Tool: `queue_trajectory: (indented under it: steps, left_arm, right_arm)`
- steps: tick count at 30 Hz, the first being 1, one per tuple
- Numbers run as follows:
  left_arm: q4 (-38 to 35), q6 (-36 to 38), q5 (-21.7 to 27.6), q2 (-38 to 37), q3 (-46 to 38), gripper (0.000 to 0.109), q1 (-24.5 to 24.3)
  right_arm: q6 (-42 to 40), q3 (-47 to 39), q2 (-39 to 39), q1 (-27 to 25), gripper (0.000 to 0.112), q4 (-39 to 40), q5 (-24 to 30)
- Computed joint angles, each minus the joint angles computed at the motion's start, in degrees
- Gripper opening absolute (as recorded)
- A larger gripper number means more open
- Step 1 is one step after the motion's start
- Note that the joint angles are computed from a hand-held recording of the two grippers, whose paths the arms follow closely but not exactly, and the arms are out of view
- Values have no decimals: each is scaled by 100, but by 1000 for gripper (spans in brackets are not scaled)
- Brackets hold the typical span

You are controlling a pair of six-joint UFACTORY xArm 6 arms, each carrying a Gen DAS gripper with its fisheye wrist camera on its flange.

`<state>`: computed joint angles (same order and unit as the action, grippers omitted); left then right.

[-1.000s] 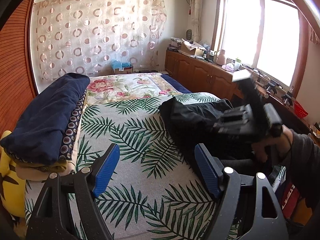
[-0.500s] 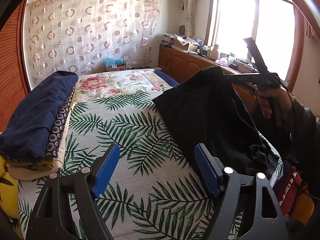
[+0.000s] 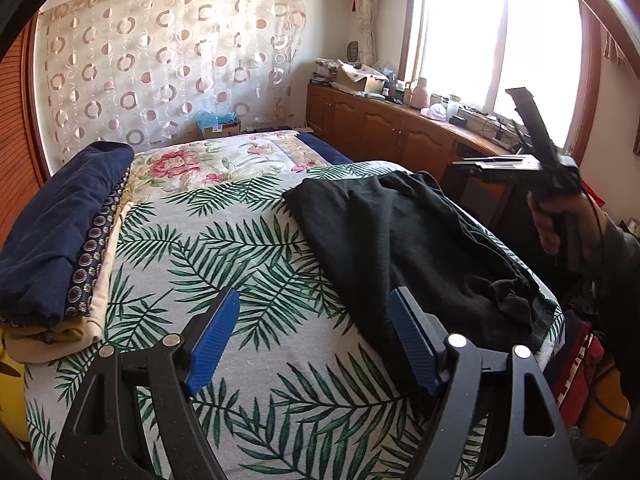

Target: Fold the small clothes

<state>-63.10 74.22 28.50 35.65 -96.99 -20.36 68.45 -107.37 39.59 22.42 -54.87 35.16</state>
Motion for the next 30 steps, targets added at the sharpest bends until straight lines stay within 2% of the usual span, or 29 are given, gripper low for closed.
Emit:
queue_trajectory:
  steps: [5, 10, 12, 16, 19, 22, 30]
  left_arm:
    - [-34, 36, -68, -30, 36, 78, -85]
    - [-90, 104, -108, -59, 84, 78, -125]
    - [-93, 102, -104, -61, 96, 78, -136]
    - [-91, 127, -42, -84, 172, 78, -153]
    - [-61, 141, 7, -84, 213, 78, -177]
    - [-4, 117, 38, -69, 256, 78, -215]
    - [-71, 214, 69, -138, 380, 78, -273]
  right_arm:
    - [609, 1296, -832, 17, 41, -499, -556]
    - [800, 1816, -1140, -47, 41, -731, -847]
    - [671, 1824, -1168, -70, 41, -661, -853]
    - [923, 2173, -1378, 102, 41, -812, -754]
    - [896, 2325, -1482, 320, 42, -667, -257]
    - [1008, 2651, -1660, 327, 42, -552, -396]
    - [1479, 3086, -2039, 417, 42, -827, -661]
